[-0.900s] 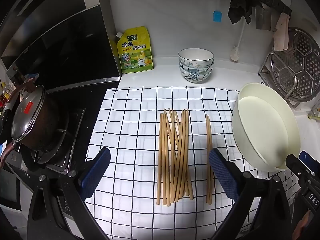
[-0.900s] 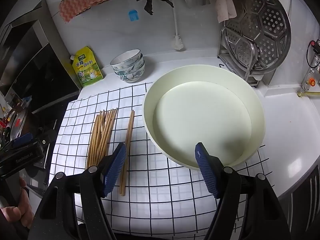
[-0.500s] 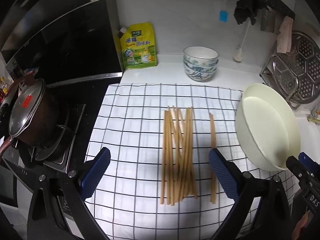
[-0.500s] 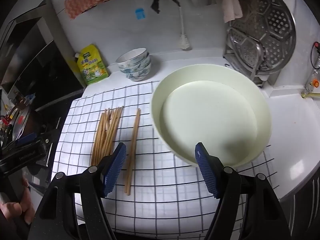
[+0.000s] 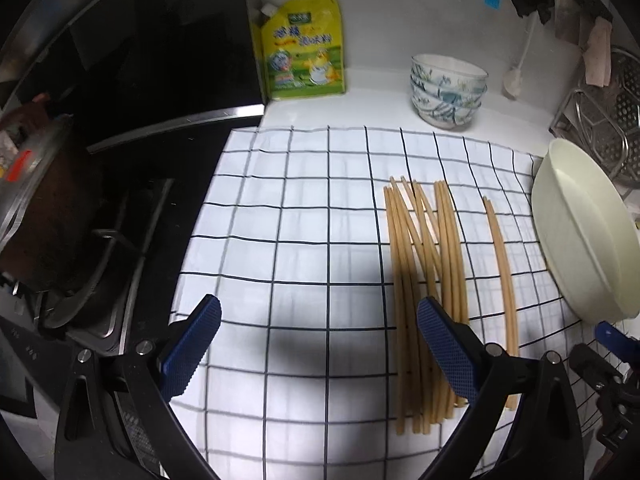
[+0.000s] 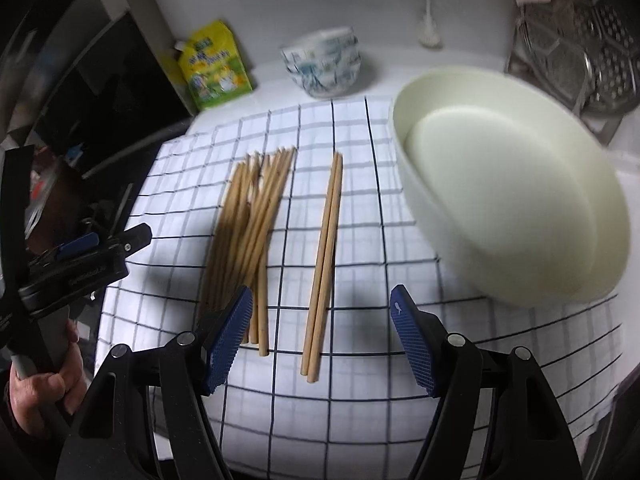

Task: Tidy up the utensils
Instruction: 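Move both tools over the wooden chopsticks lying on the grid mat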

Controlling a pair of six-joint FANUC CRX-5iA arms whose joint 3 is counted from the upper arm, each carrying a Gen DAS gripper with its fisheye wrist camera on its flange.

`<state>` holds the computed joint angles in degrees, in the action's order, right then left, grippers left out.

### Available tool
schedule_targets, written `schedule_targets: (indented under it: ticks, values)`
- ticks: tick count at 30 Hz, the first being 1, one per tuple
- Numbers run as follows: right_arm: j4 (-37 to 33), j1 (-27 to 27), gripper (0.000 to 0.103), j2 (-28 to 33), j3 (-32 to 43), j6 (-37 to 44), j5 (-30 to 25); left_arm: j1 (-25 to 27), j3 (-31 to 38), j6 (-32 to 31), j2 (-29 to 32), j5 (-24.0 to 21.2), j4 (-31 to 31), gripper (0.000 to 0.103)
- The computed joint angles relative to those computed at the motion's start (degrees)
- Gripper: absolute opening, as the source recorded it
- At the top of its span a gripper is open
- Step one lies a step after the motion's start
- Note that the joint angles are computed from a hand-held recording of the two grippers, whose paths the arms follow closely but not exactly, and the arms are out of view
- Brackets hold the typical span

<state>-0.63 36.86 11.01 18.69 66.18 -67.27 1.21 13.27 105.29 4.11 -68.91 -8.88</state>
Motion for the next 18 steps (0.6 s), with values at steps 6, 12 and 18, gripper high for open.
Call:
schedule_targets:
  ticks: [6,12,18]
  values:
    - [4.48,1.51,0.068,1.89,-3.58,-7.20,3.24,1.67,-3.35,-3.73,1.29,3.55,3.76,0.097]
    - [8.53,1.70,0.068,2.66,-6.30,-12.85,5.88,2.66,-4.37,-6.41,2.46,5.24,6.66,0.097]
    - [10.48,2.04,0.068,4.08,-6.42,-14.26,5.40,3.35,-5.48,-7.83,3.02,6.43,8.99,0.097]
